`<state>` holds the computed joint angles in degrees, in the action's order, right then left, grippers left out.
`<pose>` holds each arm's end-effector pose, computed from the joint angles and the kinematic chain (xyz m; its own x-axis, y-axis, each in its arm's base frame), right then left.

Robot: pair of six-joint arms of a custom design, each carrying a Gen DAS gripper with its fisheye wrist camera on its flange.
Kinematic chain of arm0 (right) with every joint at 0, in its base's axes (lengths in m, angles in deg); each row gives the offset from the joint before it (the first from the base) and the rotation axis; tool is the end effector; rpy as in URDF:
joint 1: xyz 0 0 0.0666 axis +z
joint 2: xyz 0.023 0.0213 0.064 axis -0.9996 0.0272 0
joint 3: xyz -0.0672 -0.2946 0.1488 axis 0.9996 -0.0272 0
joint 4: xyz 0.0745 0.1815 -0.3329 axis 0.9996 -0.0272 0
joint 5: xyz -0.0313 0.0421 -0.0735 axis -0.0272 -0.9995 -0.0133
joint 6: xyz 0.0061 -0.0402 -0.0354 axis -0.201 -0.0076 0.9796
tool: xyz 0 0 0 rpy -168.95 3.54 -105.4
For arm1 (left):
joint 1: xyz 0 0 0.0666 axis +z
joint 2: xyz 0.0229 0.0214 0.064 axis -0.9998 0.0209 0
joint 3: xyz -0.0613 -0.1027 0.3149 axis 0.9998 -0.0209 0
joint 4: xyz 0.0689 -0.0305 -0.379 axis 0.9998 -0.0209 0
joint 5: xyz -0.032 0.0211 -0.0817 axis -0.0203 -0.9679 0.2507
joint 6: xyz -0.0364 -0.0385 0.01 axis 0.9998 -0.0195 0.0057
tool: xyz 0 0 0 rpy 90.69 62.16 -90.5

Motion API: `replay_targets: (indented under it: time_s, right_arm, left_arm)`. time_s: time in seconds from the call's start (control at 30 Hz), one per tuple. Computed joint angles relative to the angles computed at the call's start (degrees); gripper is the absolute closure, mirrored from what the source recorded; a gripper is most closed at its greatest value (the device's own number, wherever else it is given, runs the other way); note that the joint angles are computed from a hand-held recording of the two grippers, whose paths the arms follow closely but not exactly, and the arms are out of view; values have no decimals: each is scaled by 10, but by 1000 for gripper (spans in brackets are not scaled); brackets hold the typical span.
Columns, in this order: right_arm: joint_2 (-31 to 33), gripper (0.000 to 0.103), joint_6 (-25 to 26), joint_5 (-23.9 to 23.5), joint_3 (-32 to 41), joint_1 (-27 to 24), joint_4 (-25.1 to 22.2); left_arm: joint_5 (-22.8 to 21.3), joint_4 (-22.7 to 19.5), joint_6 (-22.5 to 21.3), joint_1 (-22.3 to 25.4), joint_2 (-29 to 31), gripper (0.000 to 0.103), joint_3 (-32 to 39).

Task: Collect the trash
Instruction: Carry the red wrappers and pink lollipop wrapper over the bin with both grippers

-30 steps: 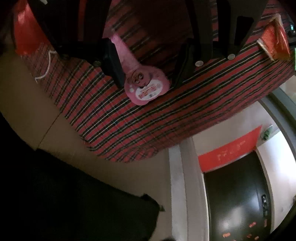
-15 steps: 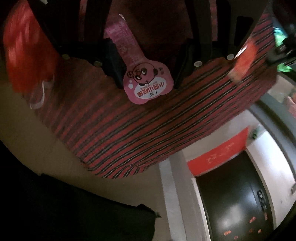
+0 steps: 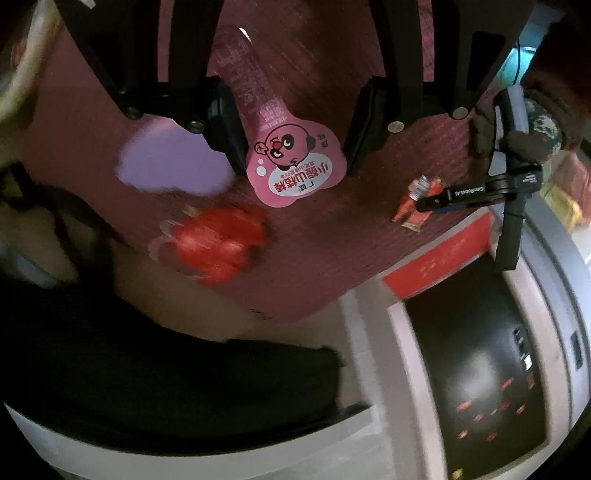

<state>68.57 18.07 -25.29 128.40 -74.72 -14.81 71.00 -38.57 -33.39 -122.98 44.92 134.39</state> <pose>0.4934 0.1288 0.3762 -0.6486 -0.2275 -0.7264 -0.4414 0.8898 0.1154 0.5133 -0.3352 0.3076 -0.7421 -0.2813 -0.6085 -0.1836 0.9583 -0.2191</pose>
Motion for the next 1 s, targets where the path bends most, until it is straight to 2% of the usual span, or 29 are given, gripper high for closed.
replay_targets:
  time_s: [0.2, 0.23, 0.27, 0.3, 0.53, 0.67, 0.77, 0.9, 1.0]
  right_arm:
    - [-55, 55, -14, -12, -55, -40, 27]
    - [-62, 55, -14, -15, -62, -44, 31]
    - [-72, 55, -14, -19, -72, -50, 36]
    - [-83, 55, -14, -25, -82, -55, 41]
    - [-121, 55, -22, -63, -118, -91, 70]
    - [-142, 55, -27, -78, -135, -112, 81]
    - [-162, 55, -29, -89, -147, -131, 88]
    - [-190, 55, -23, -98, -161, -164, 92]
    - [-216, 55, -16, -102, -170, -195, 92]
  left_arm:
    - [-20, -72, 21, -6, 38, 53, 64]
    - [-18, -69, 25, -7, 38, 68, 65]
    - [-16, -64, 29, -10, 37, 89, 63]
    - [-15, -56, 34, -13, 32, 97, 58]
    - [-54, -24, 38, -65, 11, 99, 58]
    - [-93, -10, 3, -110, 18, 99, 107]
    - [-112, -7, -40, -139, 41, 99, 168]
    - [-123, -15, -91, -177, 99, 99, 284]
    - [-114, -39, -135, -203, 178, 99, 428]
